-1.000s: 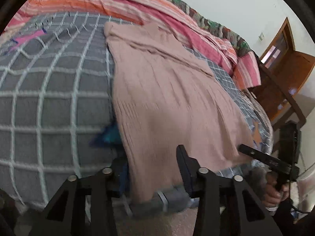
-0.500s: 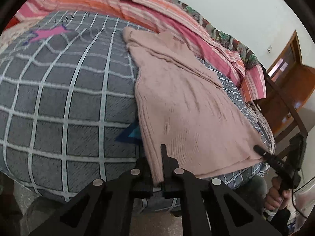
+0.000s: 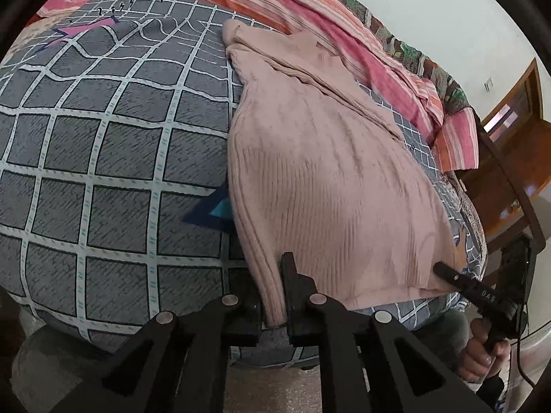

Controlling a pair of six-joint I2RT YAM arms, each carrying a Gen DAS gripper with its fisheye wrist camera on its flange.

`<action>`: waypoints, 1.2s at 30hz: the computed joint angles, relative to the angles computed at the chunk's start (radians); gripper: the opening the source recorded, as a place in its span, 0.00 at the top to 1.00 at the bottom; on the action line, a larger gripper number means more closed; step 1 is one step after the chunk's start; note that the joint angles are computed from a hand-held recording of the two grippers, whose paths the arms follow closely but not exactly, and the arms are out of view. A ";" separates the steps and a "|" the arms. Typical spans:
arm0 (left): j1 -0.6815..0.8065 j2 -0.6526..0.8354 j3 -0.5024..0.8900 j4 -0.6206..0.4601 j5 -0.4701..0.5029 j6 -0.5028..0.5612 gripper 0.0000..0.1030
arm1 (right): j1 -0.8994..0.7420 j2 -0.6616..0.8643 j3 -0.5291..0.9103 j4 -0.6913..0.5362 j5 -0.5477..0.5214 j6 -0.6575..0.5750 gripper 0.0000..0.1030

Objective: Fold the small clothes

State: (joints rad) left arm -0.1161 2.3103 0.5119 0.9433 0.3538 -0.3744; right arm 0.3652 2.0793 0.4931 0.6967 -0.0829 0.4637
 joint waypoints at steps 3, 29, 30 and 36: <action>0.021 -0.029 -0.047 0.053 0.006 0.004 0.93 | 0.037 -0.060 -0.053 0.044 0.087 -0.012 0.95; 0.129 -0.348 0.188 -0.212 0.060 -0.152 0.94 | -0.139 -0.291 0.179 -0.101 -0.101 0.096 0.96; 0.130 -0.335 0.209 -0.218 0.059 -0.161 0.94 | -0.144 -0.278 0.205 -0.112 -0.097 0.094 0.96; 0.109 -0.236 0.417 -0.317 0.008 -0.180 0.94 | -0.153 -0.171 0.395 -0.194 -0.077 0.081 0.96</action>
State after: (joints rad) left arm -0.0072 2.0744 0.9290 0.6268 0.3616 -0.5543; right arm 0.2124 1.9082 0.8879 0.5029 -0.1599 0.5443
